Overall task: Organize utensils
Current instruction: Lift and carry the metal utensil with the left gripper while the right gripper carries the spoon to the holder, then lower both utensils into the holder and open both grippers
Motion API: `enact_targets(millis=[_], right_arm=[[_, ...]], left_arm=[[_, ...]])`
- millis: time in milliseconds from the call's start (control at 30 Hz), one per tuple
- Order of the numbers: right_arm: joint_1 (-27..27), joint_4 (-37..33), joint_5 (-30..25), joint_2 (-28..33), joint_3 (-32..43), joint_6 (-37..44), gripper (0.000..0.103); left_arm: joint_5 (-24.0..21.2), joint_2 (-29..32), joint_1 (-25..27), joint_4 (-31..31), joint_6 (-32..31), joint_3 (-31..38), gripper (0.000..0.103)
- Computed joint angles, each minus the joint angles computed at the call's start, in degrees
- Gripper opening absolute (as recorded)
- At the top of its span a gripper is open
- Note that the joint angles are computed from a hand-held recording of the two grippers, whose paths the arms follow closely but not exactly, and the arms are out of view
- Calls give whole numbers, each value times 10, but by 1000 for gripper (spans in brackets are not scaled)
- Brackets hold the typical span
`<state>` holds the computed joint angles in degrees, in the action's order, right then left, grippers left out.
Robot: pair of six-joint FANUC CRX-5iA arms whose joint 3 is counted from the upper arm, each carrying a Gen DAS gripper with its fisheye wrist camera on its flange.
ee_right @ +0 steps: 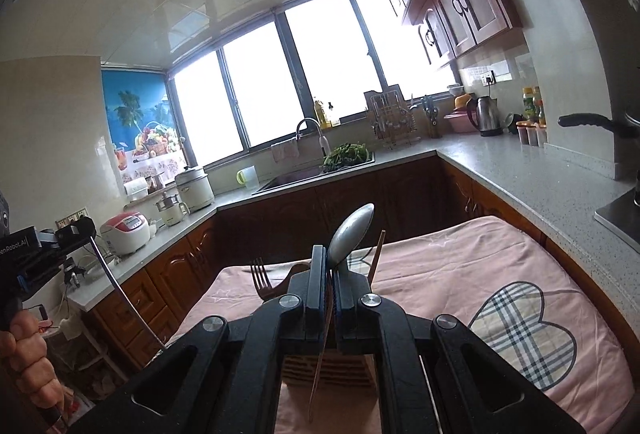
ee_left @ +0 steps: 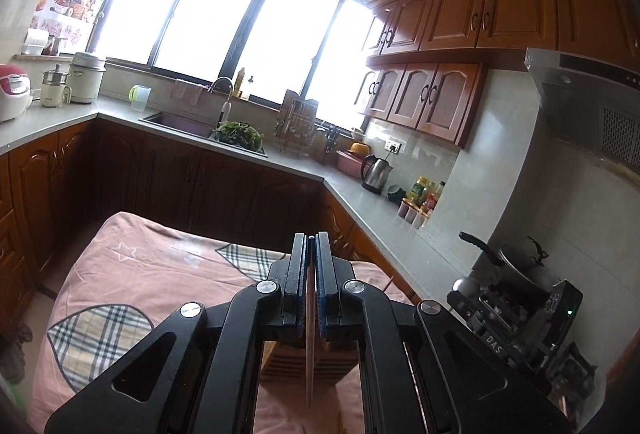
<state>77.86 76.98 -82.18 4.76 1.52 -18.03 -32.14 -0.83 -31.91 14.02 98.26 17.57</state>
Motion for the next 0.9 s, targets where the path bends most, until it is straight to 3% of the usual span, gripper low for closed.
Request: enact_targets(millis=[267, 500, 900], right_arm=[[-66, 47, 16, 20, 14, 7, 3], [-95, 30, 35, 36, -4, 2, 3], [-89, -35, 67, 40, -30, -13, 3]], left_arm=[[25, 71, 8, -39, 60, 79, 3], [25, 116, 4, -79, 115, 95, 3], [0, 149, -10, -55, 72, 78, 4]])
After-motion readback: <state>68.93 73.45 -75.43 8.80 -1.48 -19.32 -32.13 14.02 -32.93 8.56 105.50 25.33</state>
